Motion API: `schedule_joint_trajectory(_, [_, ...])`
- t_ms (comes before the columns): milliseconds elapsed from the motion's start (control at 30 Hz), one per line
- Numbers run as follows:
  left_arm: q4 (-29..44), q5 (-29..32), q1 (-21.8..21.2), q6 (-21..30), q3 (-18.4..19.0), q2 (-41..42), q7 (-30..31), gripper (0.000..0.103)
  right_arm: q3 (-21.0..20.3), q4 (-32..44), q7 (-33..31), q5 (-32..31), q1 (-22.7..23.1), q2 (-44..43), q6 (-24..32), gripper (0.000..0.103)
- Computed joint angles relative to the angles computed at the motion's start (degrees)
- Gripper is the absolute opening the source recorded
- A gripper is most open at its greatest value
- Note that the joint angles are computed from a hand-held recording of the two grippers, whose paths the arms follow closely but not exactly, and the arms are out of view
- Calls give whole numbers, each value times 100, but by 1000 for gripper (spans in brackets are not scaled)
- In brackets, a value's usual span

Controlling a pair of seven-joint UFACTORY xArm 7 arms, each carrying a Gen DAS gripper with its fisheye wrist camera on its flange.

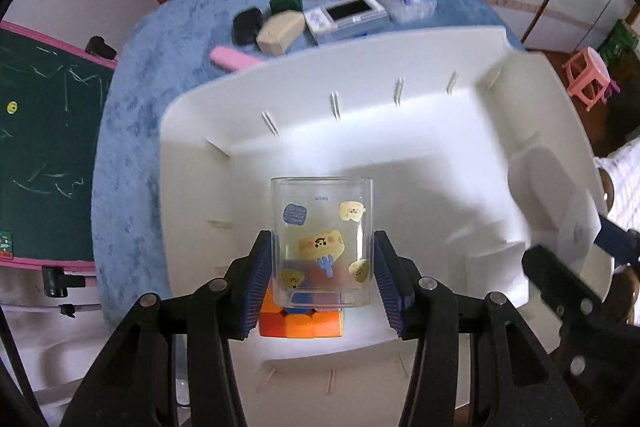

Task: Organize rigid objects
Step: 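Place the clear box in the tray with the left tool while the right tool drops the tape measure there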

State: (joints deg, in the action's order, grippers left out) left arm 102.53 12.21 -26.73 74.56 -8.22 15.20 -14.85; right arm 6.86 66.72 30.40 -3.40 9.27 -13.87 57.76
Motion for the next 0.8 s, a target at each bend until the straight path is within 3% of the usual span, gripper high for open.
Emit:
schedule_joint_trajectory(167, [-262,27,16,-167,-10,-99,49,53,-27,-77,23,43,-12,89,53,66])
schedule_joint_trajectory(700, [-10,-517,99,-251,-80,102,601,53,-53,121,28,10,20,392,286,67])
schedule_joint_trajectory(800, [196,-683,120,-51,-60,230,586,61,-65,129,50,-41,3,381,308,68])
